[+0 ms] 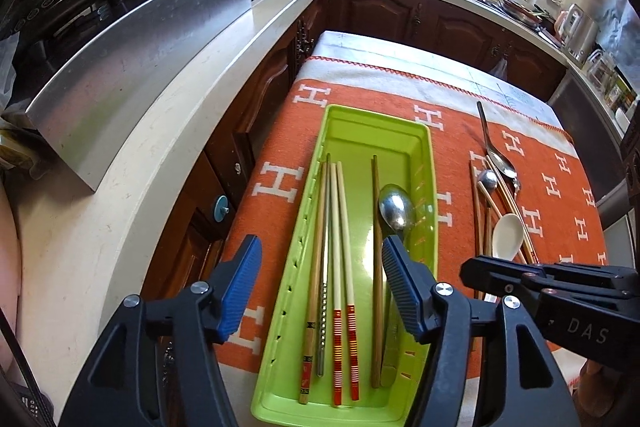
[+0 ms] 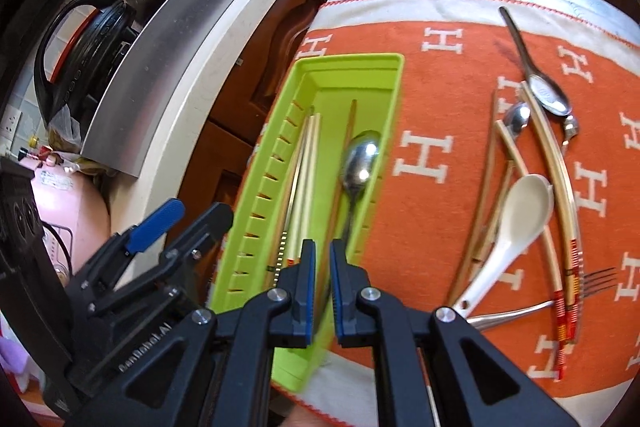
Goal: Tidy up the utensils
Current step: 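Release the chopstick in the tray with the left tool while the right lowers its chopstick into the tray, then move both open tools back over the remaining utensils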
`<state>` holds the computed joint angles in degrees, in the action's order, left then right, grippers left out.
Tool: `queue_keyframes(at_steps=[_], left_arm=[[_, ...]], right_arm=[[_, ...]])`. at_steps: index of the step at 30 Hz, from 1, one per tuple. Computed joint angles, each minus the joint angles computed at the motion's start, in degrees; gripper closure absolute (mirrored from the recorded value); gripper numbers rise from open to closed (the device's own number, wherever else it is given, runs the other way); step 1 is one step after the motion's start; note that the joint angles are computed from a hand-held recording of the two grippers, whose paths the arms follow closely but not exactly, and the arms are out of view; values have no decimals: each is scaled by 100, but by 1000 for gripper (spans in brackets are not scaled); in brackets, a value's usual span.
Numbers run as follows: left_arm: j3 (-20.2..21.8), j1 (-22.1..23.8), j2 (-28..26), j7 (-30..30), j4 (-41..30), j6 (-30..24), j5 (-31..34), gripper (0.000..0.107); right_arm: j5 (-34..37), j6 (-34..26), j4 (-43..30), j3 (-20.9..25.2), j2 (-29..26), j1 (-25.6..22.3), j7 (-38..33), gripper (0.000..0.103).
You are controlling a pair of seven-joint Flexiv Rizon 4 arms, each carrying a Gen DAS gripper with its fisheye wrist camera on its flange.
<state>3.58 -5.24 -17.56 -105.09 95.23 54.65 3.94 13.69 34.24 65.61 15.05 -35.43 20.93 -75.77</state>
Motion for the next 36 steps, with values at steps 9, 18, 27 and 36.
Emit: queue_keyframes(at_steps=[9,18,27,36], left_arm=[[-178,-108,-86,242,-66,-12,-149,45],[-390,-341,-328,642,-288,16,-450,45],[-500,-543,-821,805,-822,-303,-709,56],[-464,-652,-1504,690,-1556,-707,-841,81]], right_arm=[[-251,610,1034,-125,574,-217,-396,96],[-194,1086,1818,-204,976,-592,-481,96],[-96,1397,2077,-238,1036,-862,-597,96],[79,1450,2063,-136,919,-1051,-1028,96]])
